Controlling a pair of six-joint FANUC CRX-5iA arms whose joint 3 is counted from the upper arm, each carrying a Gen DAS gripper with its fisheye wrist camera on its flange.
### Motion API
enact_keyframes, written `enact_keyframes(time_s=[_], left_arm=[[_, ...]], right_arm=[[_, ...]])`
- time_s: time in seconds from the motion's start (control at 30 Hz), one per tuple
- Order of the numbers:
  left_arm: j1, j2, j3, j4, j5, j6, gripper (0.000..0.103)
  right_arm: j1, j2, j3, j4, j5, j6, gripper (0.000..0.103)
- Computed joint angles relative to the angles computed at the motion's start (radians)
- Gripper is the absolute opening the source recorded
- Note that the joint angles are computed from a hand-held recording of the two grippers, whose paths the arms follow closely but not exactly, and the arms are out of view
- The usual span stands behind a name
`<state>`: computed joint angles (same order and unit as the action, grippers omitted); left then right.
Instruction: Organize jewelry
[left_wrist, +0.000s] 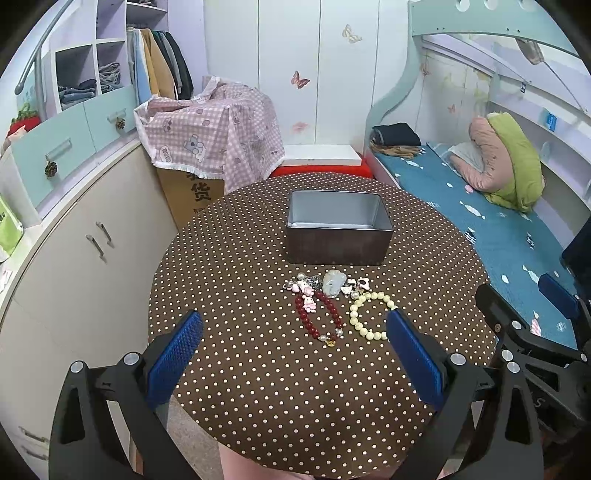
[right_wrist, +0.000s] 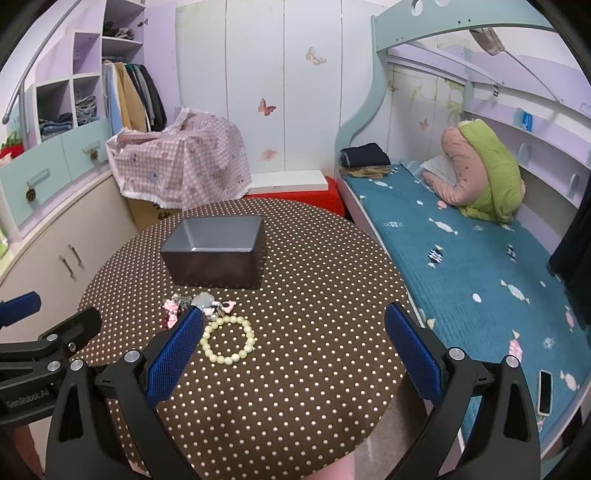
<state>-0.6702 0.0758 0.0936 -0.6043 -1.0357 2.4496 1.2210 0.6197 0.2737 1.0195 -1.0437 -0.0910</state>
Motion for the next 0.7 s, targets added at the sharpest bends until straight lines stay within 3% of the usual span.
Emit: enact_keyframes(time_s=[0.33,0.7], left_arm=[[-0.004,0.005,0.004,-0.012,-0.013,0.008,0.096],[0.036,0.005,-0.030,0.055,0.049,-0.051,0.096]], right_arm=[[-0.004,0.013,0.022,-0.019,0.002,0.016,0.095],[-0.021,0.003,0.006,-0.082,0.074,0.021,0.095]])
